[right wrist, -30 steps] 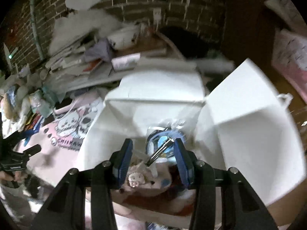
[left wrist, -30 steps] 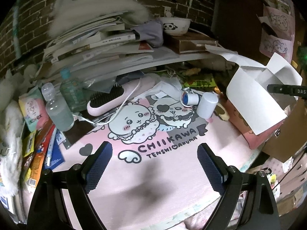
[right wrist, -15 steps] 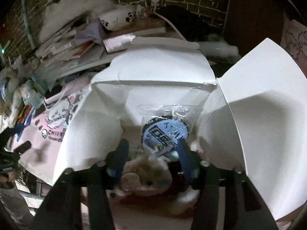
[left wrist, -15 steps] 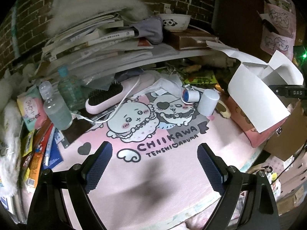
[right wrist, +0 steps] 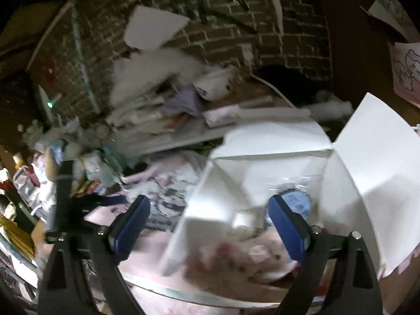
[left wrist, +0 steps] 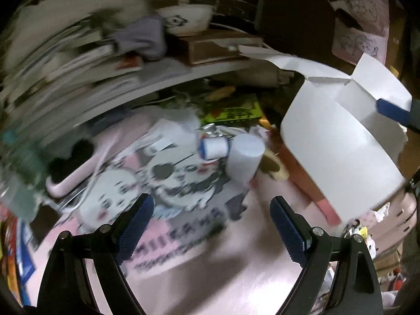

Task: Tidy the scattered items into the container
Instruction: 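Lower the left gripper onto the white cylindrical cup and grasp it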

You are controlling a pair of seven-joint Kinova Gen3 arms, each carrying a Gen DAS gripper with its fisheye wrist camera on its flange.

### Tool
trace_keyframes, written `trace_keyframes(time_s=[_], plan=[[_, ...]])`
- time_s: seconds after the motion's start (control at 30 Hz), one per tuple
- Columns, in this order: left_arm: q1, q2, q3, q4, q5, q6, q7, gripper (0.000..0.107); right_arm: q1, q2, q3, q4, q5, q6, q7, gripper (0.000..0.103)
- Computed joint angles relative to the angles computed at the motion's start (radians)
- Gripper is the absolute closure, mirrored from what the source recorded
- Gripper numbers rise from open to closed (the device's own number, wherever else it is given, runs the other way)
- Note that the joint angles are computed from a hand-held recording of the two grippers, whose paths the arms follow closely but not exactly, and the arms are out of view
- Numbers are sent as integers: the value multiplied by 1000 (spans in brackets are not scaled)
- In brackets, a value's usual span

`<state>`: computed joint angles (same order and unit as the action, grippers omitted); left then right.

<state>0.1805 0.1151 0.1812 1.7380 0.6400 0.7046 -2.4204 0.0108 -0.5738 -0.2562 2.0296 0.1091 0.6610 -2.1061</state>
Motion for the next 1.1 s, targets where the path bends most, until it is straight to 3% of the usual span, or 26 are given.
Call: trace_keyframes(time_s=[0.13, 0.3, 0.43, 0.5, 0.57, 0.67, 0.83, 1.1], plan=[[42, 51, 26, -45, -41, -31, 31, 19, 33, -55, -88, 68, 27, -122, -26, 12], [59, 108, 56, -97, -65, -42, 58, 19, -81, -89, -80, 141, 7, -252, 63, 7], [69, 146, 68, -131, -90, -39, 103, 20, -86, -99, -131, 175, -23, -299, 95, 5], [54, 158, 82, -138, -70, -31, 95, 33, -83, -96, -148, 188, -42, -313, 98, 5], [57, 171, 80, -157, -82, -5, 116, 54, -75, -91, -158, 196, -58, -315, 97, 5], [51, 185, 83, -176, -85, 29, 133, 70, -88, -96, -143, 210, -80, -311, 98, 5], [32, 165, 91, -159, -61, 22, 105, 70, -88, -92, -131, 215, -94, -314, 105, 5], [-18, 92, 61, -129, -1, 59, 44, 71, -33, -81, -190, 207, -89, -330, 93, 5]])
